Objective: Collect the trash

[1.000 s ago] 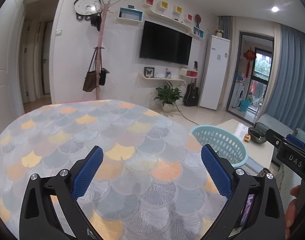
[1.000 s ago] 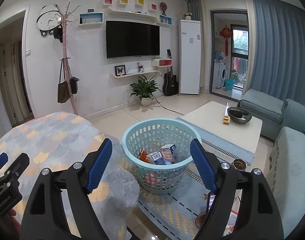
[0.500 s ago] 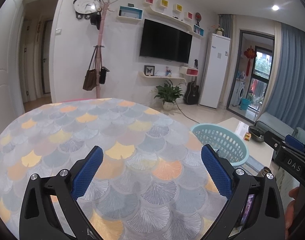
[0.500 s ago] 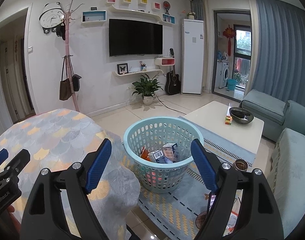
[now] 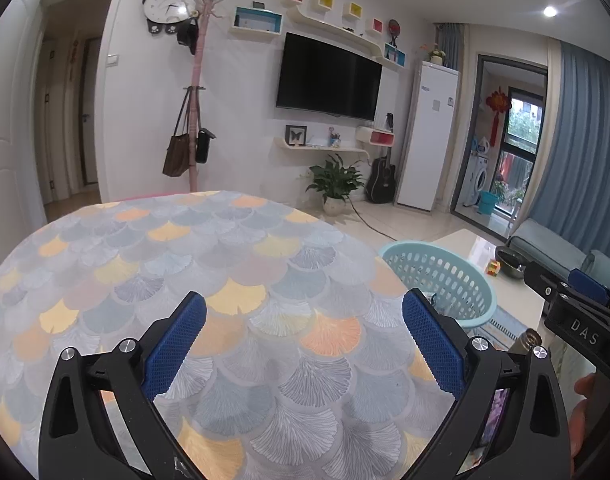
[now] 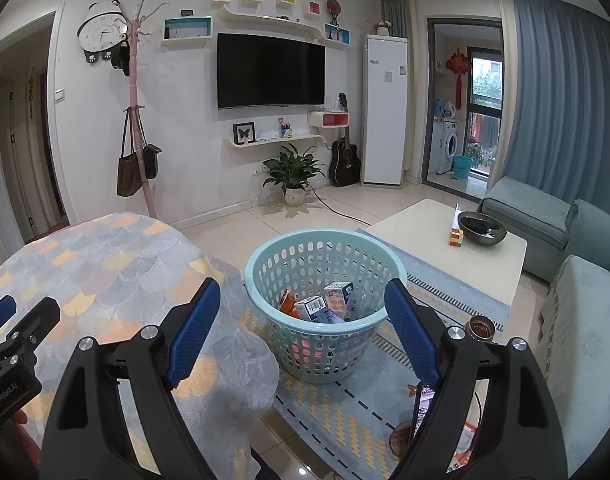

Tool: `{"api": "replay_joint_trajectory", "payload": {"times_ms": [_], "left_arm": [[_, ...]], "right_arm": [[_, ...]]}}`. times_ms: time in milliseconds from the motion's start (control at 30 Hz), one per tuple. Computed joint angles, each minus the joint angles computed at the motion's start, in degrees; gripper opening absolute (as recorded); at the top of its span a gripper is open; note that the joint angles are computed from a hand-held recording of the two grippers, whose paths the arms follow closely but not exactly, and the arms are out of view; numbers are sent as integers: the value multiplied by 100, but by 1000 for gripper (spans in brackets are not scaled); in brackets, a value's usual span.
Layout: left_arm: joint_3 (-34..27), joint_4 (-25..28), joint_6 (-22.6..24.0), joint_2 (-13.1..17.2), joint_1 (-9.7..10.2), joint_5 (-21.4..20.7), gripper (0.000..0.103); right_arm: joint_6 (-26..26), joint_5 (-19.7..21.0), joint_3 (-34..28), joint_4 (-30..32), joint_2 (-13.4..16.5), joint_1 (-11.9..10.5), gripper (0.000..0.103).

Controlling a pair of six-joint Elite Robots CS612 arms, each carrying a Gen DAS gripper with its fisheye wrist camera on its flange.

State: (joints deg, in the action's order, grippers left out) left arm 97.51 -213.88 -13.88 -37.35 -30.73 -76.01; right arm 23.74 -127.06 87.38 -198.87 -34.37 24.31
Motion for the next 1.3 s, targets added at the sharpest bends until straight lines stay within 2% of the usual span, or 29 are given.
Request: {"api": "replay_joint_trajectory", "payload": {"times_ms": [1200,1300], "left_arm": [[-14,22,13,0,31,-50,95],[-3,-60,66,-6,15,76,95]], "right_arm": [[-74,137,8,-1,-29,-46,82],[-152,102,1,-5,-36,-38,82]]}}
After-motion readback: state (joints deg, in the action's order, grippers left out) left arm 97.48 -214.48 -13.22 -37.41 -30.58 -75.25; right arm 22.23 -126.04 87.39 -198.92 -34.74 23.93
